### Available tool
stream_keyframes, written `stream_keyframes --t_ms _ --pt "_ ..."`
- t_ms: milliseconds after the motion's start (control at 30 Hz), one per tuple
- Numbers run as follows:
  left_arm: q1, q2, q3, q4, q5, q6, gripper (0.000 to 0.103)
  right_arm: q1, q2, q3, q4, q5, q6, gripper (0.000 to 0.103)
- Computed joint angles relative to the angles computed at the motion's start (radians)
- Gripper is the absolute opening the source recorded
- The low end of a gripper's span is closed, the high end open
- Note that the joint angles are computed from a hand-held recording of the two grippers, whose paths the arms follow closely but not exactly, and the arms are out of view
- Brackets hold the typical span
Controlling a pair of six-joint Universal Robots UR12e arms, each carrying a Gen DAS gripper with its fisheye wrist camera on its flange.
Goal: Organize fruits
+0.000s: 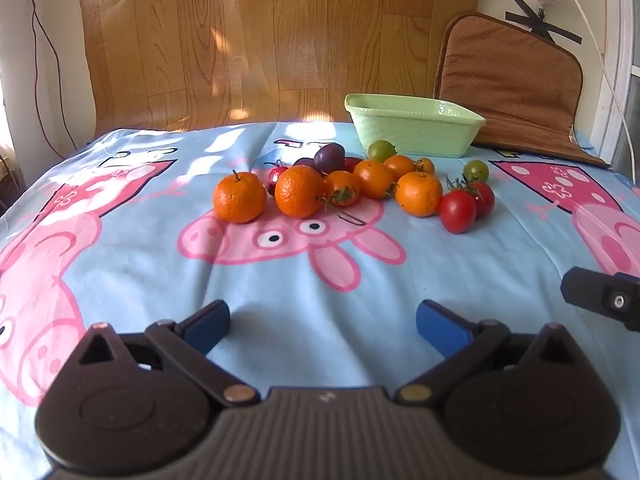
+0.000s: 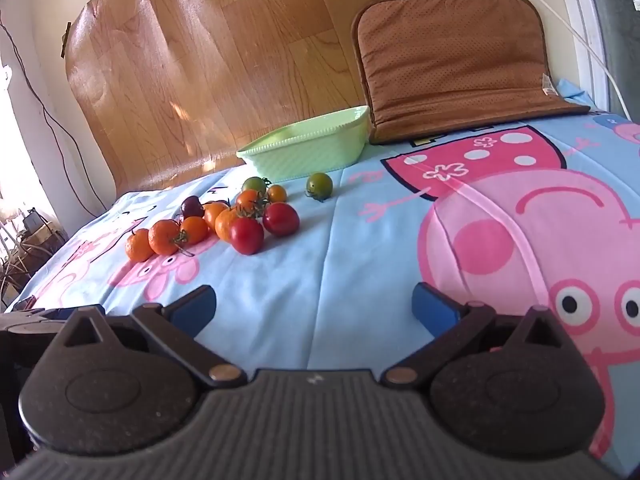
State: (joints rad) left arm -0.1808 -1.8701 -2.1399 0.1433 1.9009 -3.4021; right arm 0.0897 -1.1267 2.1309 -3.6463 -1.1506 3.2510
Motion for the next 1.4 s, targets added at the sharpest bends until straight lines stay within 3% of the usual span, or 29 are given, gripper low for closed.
stream_keyframes --t_ms 867,1000,1067,1200,1267,1400 --pt "-0.001 0.003 -0.002 -0.005 -0.004 0.004 0.103 0.011 -0.005 0.001 0.004 -0.042 -0.007 0.102" --pt "0.006 0.005 -0.001 -0.008 -0.026 0.011 0.103 0.009 -0.007 -0.006 0.007 -0.021 -0.043 0.091" --pt "0.013 0.007 -0.003 -0.003 -0.043 0.014 0.103 0.003 -0.007 -0.013 -0.002 0.006 -0.093 0.077" --pt "0.019 0.005 0.000 -0.005 -0.050 0.017 0.103 -0.004 -0.006 -0.038 0.005 0.024 -0.194 0.060" --pt "0.020 0.005 0.001 -0.006 -0.053 0.019 0.103 -0.009 -0.008 -0.051 0.035 0.032 -0.218 0.045" --pt "0.022 0.004 0.004 -0.008 -0.059 0.025 0.103 -0.013 -0.007 -0.072 0.077 0.040 -0.260 0.034"
